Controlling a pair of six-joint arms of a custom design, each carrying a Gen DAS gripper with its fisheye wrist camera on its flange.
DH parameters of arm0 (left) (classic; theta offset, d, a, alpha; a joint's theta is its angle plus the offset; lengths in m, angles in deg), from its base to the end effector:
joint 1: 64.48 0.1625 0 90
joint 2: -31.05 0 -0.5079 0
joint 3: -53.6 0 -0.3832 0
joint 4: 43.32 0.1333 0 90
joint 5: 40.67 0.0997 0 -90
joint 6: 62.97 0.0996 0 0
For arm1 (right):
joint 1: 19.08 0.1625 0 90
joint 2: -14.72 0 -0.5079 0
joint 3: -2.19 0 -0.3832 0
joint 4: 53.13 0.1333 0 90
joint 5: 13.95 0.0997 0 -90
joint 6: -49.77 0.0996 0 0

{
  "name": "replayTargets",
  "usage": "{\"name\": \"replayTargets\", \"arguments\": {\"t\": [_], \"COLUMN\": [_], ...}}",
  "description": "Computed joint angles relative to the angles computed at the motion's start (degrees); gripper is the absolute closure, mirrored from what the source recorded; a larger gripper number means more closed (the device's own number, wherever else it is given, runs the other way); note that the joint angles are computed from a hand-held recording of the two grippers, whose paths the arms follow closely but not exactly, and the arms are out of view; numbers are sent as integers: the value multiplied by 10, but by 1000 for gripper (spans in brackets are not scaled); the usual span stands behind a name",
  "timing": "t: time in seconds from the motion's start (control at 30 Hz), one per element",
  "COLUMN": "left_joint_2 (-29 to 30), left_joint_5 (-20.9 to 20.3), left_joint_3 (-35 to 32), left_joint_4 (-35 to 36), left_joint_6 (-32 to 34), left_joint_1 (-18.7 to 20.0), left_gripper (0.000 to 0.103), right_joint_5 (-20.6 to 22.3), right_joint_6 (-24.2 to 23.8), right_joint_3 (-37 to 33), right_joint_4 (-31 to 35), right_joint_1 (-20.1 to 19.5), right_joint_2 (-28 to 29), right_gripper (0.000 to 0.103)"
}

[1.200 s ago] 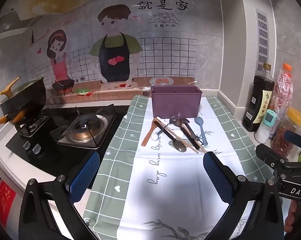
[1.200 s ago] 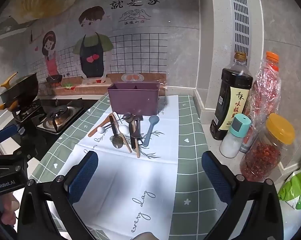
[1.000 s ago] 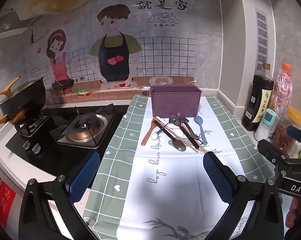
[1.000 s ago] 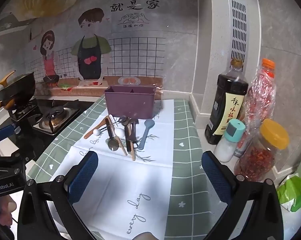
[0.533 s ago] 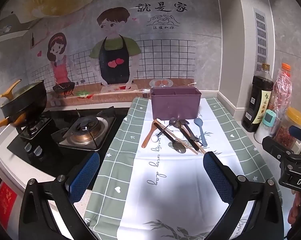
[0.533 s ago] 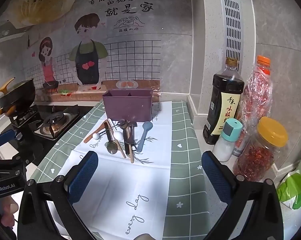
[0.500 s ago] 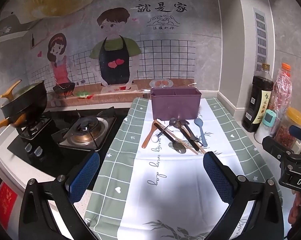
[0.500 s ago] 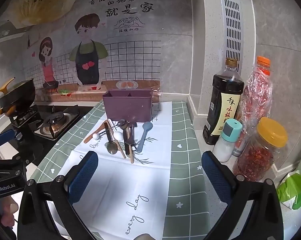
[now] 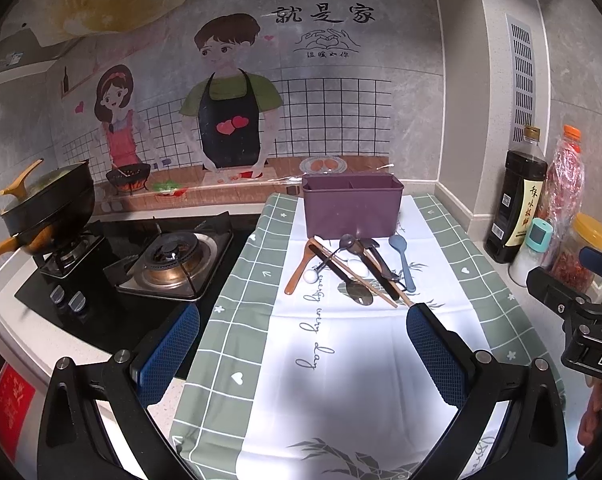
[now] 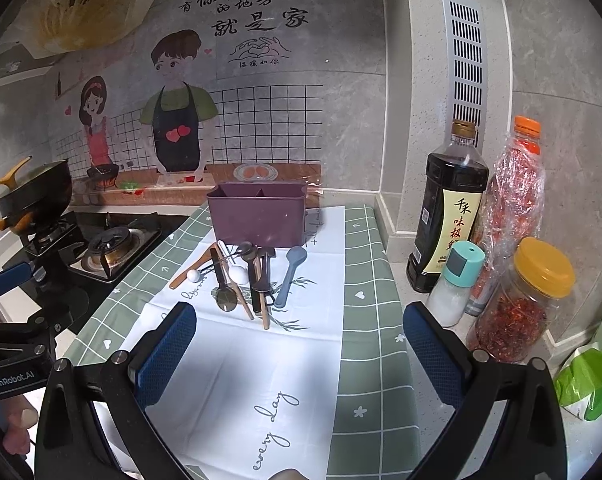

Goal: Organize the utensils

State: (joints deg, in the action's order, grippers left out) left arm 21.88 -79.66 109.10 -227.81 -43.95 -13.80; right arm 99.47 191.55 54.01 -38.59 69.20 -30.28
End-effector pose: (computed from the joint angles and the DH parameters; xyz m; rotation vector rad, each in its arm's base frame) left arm -0.3941 -0.8137 -0.0013 0.6517 2.1140 -1.1337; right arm 0.0700 -0.7909 0.3500 0.3752 -2.0862 1.1980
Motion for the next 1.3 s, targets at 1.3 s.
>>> {"name": "replayTargets", "arguments": {"t": [1.3], "left_joint_2": [3], "left_joint_5": [-3], "left_joint_3": [1], "left_joint_4": [-3], "left_joint_6": [4], "left_joint_1": [-1], "left_gripper": [0], "right_joint_5": [10], "right_joint_6": [7], "right_joint_3": [-7], "right_joint_4": [17], "right_joint_1": [-2], "right_joint_2": [5], "right_gripper": [0]}}
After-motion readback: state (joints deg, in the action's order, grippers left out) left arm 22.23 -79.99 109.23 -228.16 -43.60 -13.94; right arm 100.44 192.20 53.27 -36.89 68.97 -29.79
